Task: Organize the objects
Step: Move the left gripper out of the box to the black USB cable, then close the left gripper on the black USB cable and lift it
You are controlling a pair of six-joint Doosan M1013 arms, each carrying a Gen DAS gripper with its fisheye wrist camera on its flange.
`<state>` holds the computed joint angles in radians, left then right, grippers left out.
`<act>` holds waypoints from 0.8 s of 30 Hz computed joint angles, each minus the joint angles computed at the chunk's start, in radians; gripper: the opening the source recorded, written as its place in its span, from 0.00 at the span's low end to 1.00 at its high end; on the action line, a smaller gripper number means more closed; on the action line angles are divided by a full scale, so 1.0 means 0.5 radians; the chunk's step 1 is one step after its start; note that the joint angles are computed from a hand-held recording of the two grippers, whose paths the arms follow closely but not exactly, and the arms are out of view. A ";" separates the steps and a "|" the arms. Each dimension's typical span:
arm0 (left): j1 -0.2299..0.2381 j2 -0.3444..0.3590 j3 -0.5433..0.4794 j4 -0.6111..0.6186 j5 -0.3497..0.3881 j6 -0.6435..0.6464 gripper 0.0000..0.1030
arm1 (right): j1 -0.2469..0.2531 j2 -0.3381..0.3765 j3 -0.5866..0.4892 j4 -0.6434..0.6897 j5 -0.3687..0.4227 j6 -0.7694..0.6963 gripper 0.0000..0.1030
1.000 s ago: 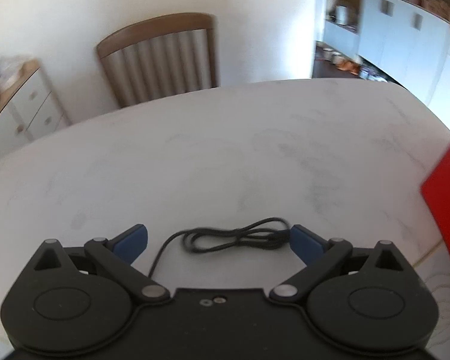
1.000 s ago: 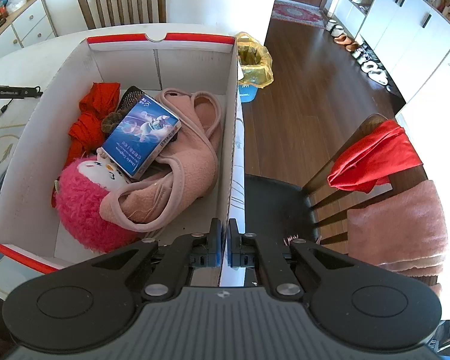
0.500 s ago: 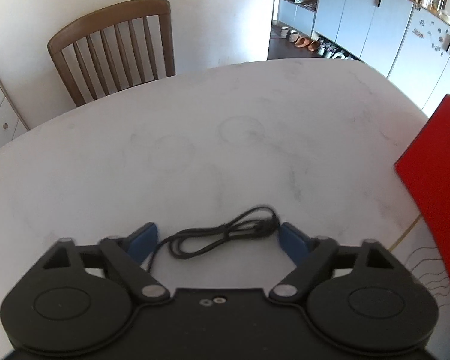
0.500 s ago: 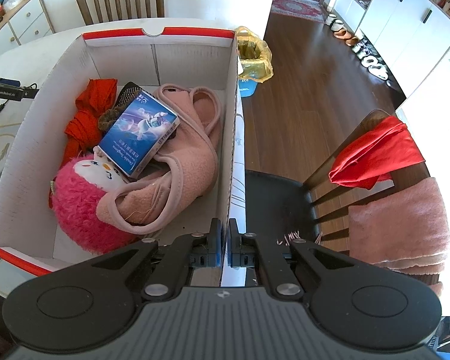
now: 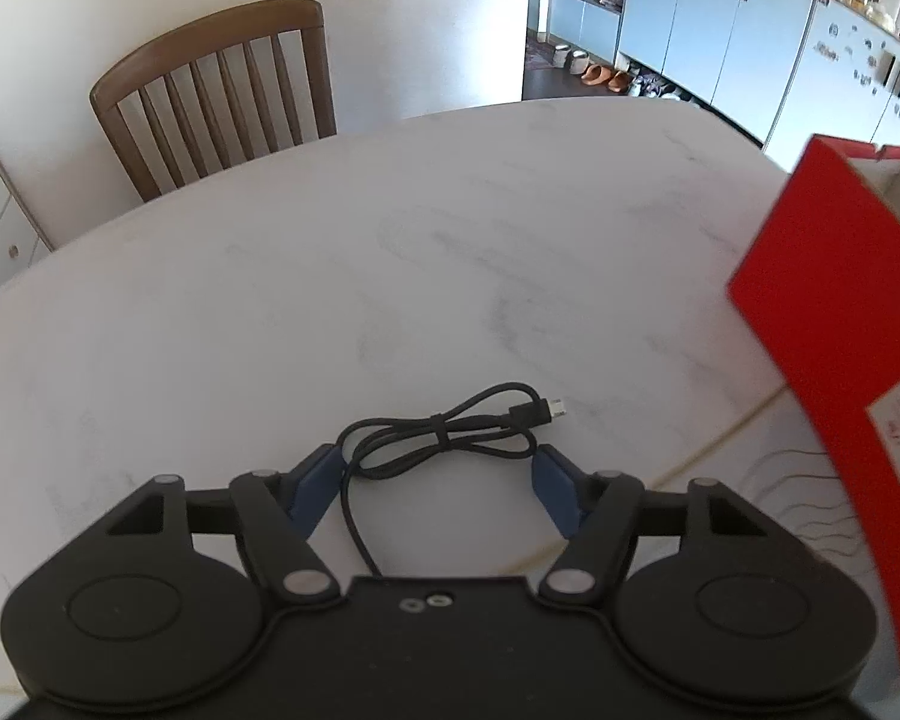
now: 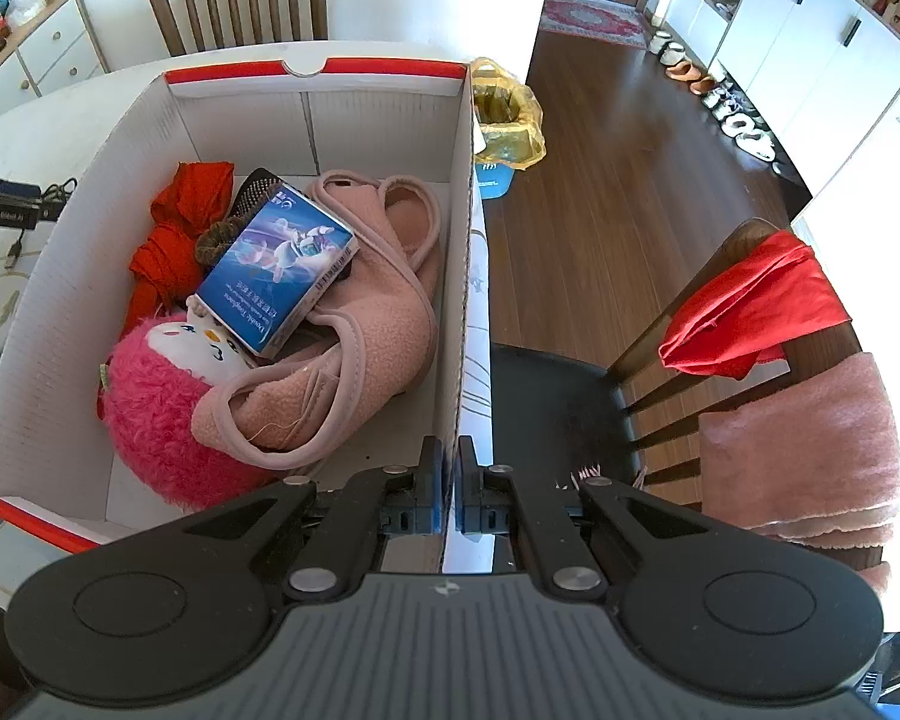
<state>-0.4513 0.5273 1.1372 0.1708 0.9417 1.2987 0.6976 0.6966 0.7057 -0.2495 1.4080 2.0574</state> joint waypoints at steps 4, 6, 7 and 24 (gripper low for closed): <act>-0.015 -0.055 0.064 -0.063 -0.049 -0.087 0.64 | 0.000 -0.010 0.022 0.000 -0.026 -0.002 0.03; -0.024 -0.093 0.115 -0.095 -0.101 -0.116 0.64 | 0.000 -0.015 0.032 -0.001 -0.039 -0.003 0.03; -0.031 -0.110 0.138 -0.103 -0.123 -0.129 0.64 | 0.000 -0.019 0.040 -0.002 -0.048 -0.001 0.03; -0.214 -0.365 0.372 -0.036 -0.301 -0.507 0.40 | 0.005 -0.063 0.133 -0.020 -0.159 -0.020 0.03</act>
